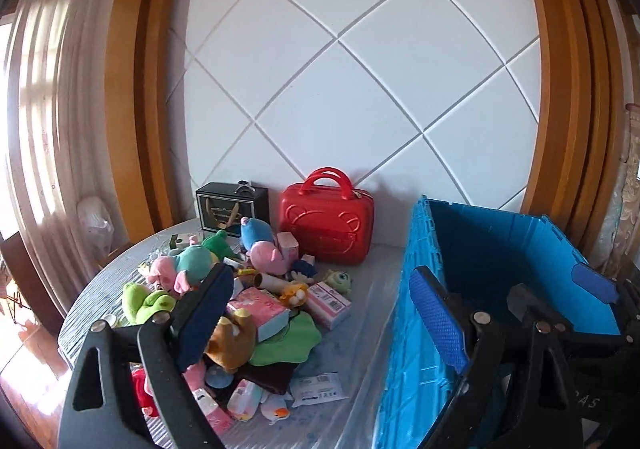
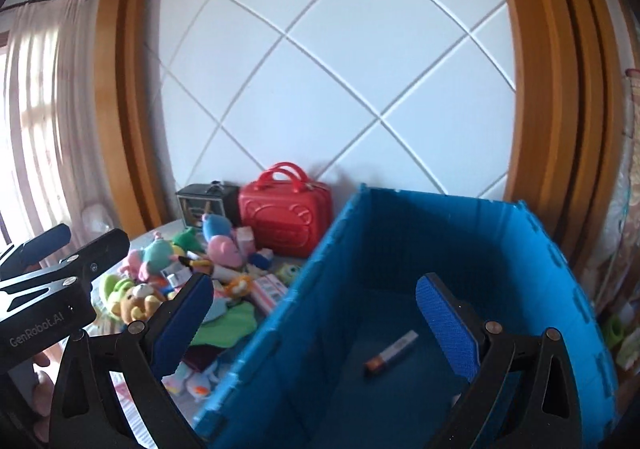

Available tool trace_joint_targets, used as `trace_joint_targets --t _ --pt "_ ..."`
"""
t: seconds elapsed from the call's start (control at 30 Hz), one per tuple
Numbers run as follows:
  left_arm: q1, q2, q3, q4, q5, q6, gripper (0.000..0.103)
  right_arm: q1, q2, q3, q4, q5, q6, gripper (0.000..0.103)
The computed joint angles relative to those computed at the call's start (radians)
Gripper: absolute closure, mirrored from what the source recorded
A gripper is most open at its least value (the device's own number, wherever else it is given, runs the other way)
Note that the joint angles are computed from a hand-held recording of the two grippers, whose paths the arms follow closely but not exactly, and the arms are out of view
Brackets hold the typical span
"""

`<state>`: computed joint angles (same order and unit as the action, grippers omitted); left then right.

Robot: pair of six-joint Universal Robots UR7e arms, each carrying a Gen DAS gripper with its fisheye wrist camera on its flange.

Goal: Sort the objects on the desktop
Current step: 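Withdraw both tools from the crate back toward the toy pile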

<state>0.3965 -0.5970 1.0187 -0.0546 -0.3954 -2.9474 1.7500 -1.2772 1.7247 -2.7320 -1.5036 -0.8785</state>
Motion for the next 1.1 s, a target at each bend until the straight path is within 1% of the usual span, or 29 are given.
trace_joint_targets --t 0.1,0.27,0.43,0.6,0.63,0.73,0.83,0.9,1.0,1.1 --pt "-0.018 -0.108 0.159 -0.084 -0.032 0.022 0.013 0.043 -0.006 0.065 -0.061 -0.024 0.016 0.0" --pt "-0.063 -0.309 0.422 -0.214 -0.086 0.088 0.013 0.118 -0.001 0.186 -0.216 -0.081 0.08 0.0" --pt "-0.12 -0.504 0.649 -0.29 -0.157 0.158 0.013 0.207 0.048 0.284 -0.389 -0.176 0.169 0.0" --pt "-0.179 -0.702 0.841 -0.367 -0.221 0.257 0.013 0.281 0.107 0.34 -0.458 -0.275 0.271 0.0" --pt "-0.187 -0.738 0.872 -0.393 -0.229 0.285 0.013 0.298 0.123 0.352 -0.481 -0.309 0.29 0.0" --pt "-0.21 -0.833 0.954 -0.446 -0.261 0.35 0.013 0.323 0.148 0.377 -0.496 -0.369 0.342 0.0" --pt "-0.231 -0.904 1.024 -0.495 -0.295 0.38 0.013 0.331 0.166 0.398 -0.499 -0.411 0.36 0.0" --pt "-0.237 -0.947 1.067 -0.54 -0.309 0.405 0.013 0.329 0.176 0.408 -0.487 -0.424 0.366 0.0" --pt "-0.231 -0.976 1.102 -0.583 -0.329 0.423 0.013 0.32 0.193 0.416 -0.488 -0.441 0.383 0.0" --pt "-0.225 -1.006 1.135 -0.622 -0.347 0.437 0.013 0.306 0.222 0.408 -0.479 -0.449 0.378 0.0"
